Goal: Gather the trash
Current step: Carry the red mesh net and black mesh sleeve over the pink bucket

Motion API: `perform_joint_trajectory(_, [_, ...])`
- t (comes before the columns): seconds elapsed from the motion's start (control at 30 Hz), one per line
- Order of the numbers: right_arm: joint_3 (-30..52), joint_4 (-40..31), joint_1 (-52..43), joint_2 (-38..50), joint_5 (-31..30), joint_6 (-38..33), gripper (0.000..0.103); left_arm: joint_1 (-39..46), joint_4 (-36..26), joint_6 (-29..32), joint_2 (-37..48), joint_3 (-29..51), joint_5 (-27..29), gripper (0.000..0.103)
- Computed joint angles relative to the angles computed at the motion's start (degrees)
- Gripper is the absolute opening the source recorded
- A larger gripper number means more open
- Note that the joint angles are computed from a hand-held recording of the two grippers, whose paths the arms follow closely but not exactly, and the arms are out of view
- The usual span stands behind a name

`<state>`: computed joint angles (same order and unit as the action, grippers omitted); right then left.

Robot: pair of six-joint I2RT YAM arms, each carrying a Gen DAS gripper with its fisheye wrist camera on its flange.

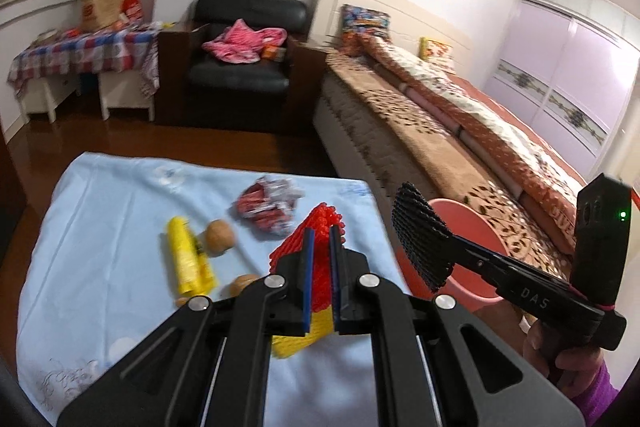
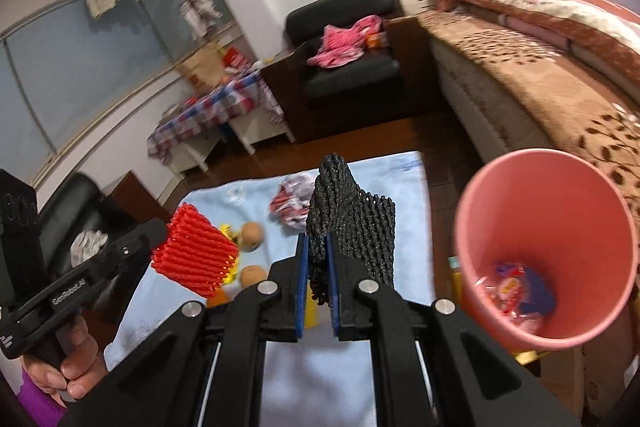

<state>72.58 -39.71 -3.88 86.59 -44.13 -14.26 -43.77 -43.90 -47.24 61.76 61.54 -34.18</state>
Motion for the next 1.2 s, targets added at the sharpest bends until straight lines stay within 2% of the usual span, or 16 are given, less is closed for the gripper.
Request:
perform_joint_trajectory(0.27, [3.2,-2.4,-10.1,3.4,-1.5,-3.0,0.008,-2.7,5.4,4.5,11.5,8.5,1.8,0.006])
perform_joint_trajectory(0.53, [5.0,-2.4,-16.6,6.9,-2.5,-4.1,0.008,-4.0,9.5,8.0,21.8,16.3,6.5,0.006])
perform_joint_trajectory(0.87, [7.5,-1.3,-19.3,12.7,-1.0,-4.1,0.008,-4.6,13.4,10.9,33.3,24.3,11.1,0.006])
perform_joint_trajectory(1.2, [9.0,0.1,-20.0,17.7,0.7,-3.9,0.009,-4.5,12.5,13.2,44.5,32.6,13.2,0.006])
